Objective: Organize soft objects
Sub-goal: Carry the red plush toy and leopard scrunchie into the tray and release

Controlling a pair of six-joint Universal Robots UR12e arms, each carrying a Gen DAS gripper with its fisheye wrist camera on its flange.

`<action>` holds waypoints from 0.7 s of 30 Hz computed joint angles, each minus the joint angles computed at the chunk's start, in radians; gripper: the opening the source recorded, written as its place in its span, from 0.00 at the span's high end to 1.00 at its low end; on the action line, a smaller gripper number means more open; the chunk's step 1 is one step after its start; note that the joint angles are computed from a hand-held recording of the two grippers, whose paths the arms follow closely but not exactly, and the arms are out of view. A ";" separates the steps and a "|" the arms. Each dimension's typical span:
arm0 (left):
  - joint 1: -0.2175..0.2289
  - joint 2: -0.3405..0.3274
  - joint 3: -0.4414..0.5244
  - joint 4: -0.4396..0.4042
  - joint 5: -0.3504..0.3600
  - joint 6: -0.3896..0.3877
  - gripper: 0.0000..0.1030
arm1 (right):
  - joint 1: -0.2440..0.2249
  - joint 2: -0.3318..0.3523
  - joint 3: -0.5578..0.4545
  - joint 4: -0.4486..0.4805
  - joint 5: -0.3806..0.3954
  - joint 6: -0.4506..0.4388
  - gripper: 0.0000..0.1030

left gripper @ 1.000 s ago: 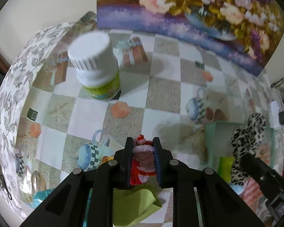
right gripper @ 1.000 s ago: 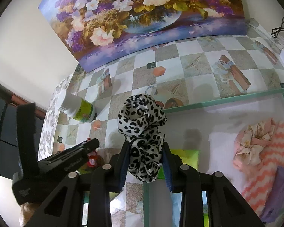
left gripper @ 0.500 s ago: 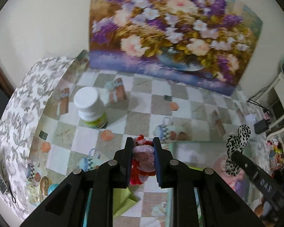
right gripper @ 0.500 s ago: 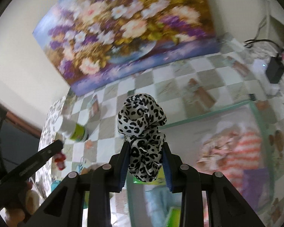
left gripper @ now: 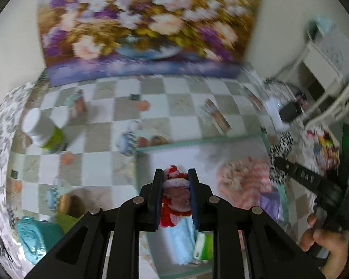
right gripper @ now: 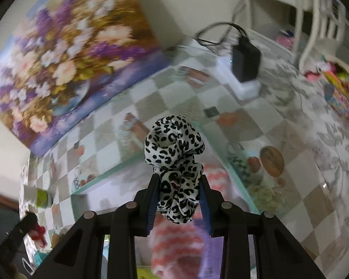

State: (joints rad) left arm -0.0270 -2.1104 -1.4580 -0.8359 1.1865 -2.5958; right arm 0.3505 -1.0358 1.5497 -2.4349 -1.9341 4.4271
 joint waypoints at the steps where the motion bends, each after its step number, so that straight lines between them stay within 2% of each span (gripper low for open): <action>1: -0.007 0.001 -0.007 -0.008 0.002 0.014 0.79 | -0.002 -0.002 0.007 -0.006 0.007 0.006 0.66; 5: -0.021 -0.006 -0.010 -0.066 -0.013 0.049 0.79 | -0.011 0.003 0.016 -0.024 0.035 -0.003 0.65; 10: -0.027 -0.019 -0.004 -0.110 -0.017 0.052 0.77 | -0.012 0.013 0.012 -0.035 0.062 -0.014 0.64; 12: -0.025 -0.023 0.003 -0.129 -0.024 0.046 0.65 | -0.011 0.014 0.007 -0.027 0.062 -0.019 0.62; 13: -0.024 -0.023 0.005 -0.134 -0.029 0.041 0.51 | -0.011 0.015 0.004 -0.022 0.059 -0.019 0.55; 14: -0.023 -0.024 0.006 -0.132 -0.033 0.036 0.42 | -0.010 0.015 0.002 -0.017 0.056 -0.017 0.52; 17: -0.021 -0.023 0.005 -0.119 -0.034 0.019 0.40 | -0.009 0.014 0.001 -0.020 0.053 -0.021 0.43; 19: -0.020 -0.028 0.012 -0.119 -0.028 -0.003 0.34 | -0.009 0.014 0.000 -0.017 0.051 -0.023 0.39; 21: -0.017 -0.033 0.017 -0.115 -0.018 -0.033 0.23 | -0.009 0.014 -0.003 -0.007 0.052 -0.022 0.33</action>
